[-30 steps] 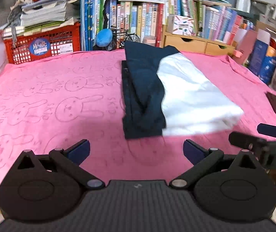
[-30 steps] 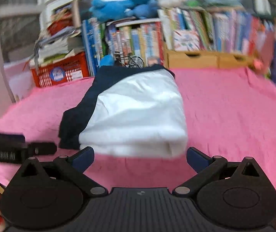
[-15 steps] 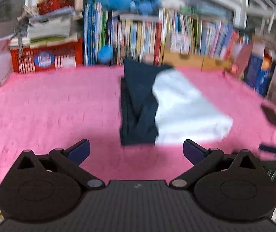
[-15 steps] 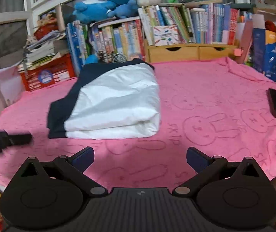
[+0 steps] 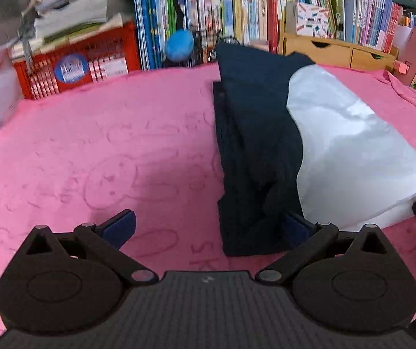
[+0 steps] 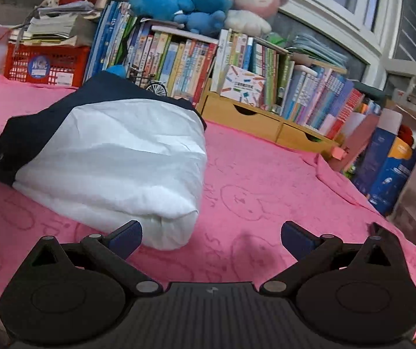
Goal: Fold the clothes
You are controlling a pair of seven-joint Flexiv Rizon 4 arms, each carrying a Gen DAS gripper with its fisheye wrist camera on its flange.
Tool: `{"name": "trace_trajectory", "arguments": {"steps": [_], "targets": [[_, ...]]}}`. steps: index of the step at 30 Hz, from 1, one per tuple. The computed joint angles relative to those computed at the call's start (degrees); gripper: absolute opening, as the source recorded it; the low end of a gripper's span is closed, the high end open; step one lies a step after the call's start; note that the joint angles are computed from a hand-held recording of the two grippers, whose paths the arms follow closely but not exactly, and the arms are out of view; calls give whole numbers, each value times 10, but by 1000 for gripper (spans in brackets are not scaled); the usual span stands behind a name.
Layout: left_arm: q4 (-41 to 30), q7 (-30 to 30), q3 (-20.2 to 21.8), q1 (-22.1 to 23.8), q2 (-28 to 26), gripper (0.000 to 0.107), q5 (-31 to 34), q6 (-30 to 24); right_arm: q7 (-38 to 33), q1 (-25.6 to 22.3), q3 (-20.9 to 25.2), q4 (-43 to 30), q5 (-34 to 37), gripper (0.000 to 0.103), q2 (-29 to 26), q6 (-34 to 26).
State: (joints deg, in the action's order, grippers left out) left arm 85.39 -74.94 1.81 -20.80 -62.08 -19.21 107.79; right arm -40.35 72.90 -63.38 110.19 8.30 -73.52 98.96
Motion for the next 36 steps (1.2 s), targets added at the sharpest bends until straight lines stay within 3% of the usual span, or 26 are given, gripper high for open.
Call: {"name": "trace_trajectory", "arguments": {"steps": [2,4,8,11,16,18,20,23,24,26,27,28,30,34,36], "targets": [[2,3,-32,28,0,103,20,-2,7,-8,-6,-7,0,103,-16,-11],[7,6,-65,58,4,103,43,-6,4,-25,10,2,4,103,-3,17],[-2,22,-95,89,0,103,79,-16,-40,-107,111,17,7,103,87,96],[-9,32,-113,107,-2,103,97,-26,-103,-117,116,19,7,103,83,116],[-11,42,-136,128,-8,103,117,-21,-159,-157,171,20,3,103,149,112],[-9,44,-144,136,-10,103,124,-16,-188,-187,216,40,3,103,197,159],[-9,45,-146,138,-10,103,126,-16,-208,-234,272,53,2,103,232,253],[-9,47,-151,142,-9,103,129,-22,-200,-272,315,16,13,102,241,271],[-9,49,-155,146,-8,103,131,-24,-196,-287,331,-5,7,97,239,260],[-7,52,-161,152,-7,103,135,-28,-192,-315,363,-44,-6,74,233,232],[-7,53,-162,153,-6,103,136,-29,-196,-315,368,-59,-11,49,227,199],[-7,54,-163,154,-6,103,136,-30,-201,-317,375,-74,-16,32,221,166],[-6,56,-164,155,-6,103,136,-31,-212,-313,383,-88,-16,32,208,124],[-5,60,-172,162,-7,103,141,-30,-251,-233,317,-58,12,32,181,110],[-3,64,-181,170,-8,103,147,-29,-277,-241,340,-33,-10,32,216,99]]}}
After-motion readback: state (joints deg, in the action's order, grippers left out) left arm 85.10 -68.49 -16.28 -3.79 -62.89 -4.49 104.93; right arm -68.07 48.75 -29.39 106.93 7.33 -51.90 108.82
